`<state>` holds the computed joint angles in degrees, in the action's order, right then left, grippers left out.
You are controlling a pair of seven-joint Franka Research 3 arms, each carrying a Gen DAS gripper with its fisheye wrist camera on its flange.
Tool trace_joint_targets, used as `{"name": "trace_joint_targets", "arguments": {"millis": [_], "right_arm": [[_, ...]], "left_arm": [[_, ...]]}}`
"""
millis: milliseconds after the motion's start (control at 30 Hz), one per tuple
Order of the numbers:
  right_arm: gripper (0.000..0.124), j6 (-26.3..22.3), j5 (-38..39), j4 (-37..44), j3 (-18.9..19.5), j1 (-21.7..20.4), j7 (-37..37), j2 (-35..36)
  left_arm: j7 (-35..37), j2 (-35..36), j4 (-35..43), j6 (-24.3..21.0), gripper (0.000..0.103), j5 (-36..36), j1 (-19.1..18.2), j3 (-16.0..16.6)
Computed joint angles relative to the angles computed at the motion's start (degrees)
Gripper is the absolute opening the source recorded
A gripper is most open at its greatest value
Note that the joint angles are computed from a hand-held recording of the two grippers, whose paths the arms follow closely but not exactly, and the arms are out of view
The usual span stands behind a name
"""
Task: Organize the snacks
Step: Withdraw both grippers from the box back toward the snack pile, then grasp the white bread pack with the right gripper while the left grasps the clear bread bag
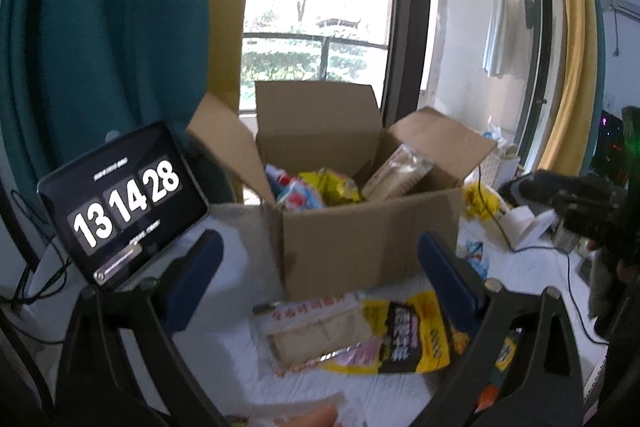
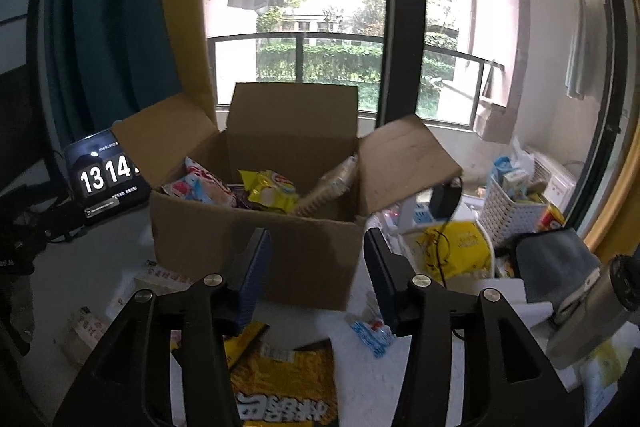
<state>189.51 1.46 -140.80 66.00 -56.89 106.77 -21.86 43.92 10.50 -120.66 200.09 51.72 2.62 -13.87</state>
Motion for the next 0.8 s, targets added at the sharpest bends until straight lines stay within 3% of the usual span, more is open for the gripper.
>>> {"name": "trace_joint_targets", "arguments": {"millis": [200, 267, 400, 600, 733, 800], "right_arm": [[0.055, -0.1, 0.75, -2.69, -3.26, 1.62, 0.31, 1.09], [0.055, -0.03, 0.91, -3.46, -4.12, 2.27, 0.06, 2.12], [0.056, -0.01, 1.46, -4.54, -5.96, 4.5, -0.71, 4.66], [0.06, -0.53, 2.98, -6.13, -12.14, 13.83, -1.93, 8.52], [0.064, -1.05, 4.06, -6.85, -17.28, 21.68, -3.14, 10.5], [0.064, -1.18, 4.37, -6.87, -20.29, 25.75, -3.47, 11.39]], "left_arm": [[3.36, -0.52, -3.12, -1.64, 0.099, -3.8, -1.19, 1.31], [1.43, 0.2, -2.71, -3.54, 0.099, -1.54, 1.58, -1.32], [-2.42, 1.73, -2.98, -7.65, 0.099, 2.15, 12.96, -12.85], [-0.07, 1.06, -7.08, -8.62, 0.099, -2.2, 15.6, -15.37], [1.65, 1.13, -9.7, -10.9, 0.099, -2.87, 25.43, -25.21], [2.87, 0.1, -11.2, -10.8, 0.099, -4.13, 24.41, -23.88]]}}
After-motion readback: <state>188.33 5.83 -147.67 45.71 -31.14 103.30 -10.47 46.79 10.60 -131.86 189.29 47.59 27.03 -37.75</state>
